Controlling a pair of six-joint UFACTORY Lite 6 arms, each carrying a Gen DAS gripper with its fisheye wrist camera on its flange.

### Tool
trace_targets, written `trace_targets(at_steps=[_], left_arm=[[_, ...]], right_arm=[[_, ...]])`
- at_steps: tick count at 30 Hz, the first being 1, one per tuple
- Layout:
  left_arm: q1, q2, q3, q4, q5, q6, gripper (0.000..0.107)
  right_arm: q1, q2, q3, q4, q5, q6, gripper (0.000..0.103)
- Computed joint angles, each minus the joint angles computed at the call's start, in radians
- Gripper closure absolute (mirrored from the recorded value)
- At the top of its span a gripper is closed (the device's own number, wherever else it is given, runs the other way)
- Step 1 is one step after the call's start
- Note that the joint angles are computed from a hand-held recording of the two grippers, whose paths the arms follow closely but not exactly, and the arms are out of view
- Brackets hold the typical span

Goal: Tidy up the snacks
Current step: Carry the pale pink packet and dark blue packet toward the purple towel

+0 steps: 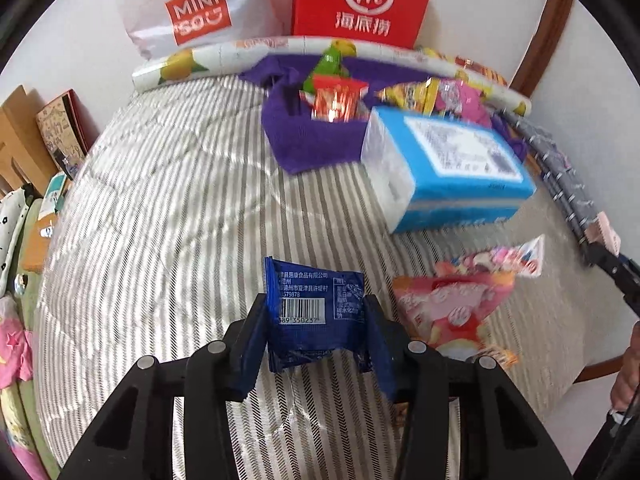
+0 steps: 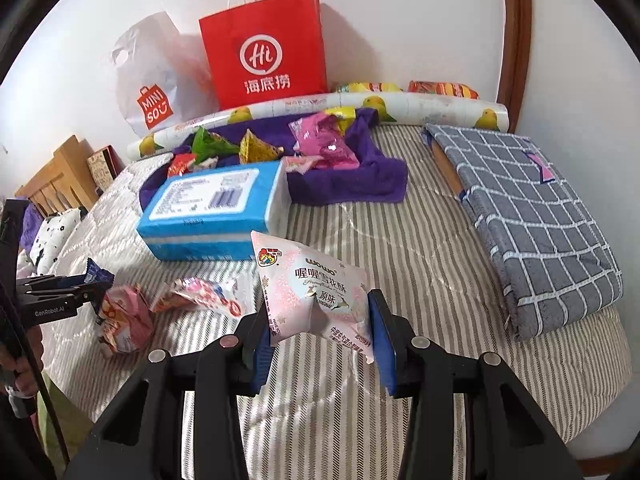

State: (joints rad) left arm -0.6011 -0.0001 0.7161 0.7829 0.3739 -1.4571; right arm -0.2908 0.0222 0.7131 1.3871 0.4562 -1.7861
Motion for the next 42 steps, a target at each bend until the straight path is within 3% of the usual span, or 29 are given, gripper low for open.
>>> trace_targets(at_steps=[7, 17, 42], left_arm=[[0.051, -0.102, 0.061, -0.134, 0.012, 0.191, 0.063], [0.117, -0.018, 0.288, -0.233, 0.053, 0.382, 0.063], [0.311, 0.388, 0.781, -0.68, 0.012, 0.906, 0.063]], right_arm=[[0.059, -0.041, 0.07, -0.113, 0.002, 0.172, 0.061], [0.173, 0.034, 0.299, -0.29, -0.019, 0.471, 0.061], [0.317, 0.575, 0.988, -0.592, 0.019, 0.905, 0.061]])
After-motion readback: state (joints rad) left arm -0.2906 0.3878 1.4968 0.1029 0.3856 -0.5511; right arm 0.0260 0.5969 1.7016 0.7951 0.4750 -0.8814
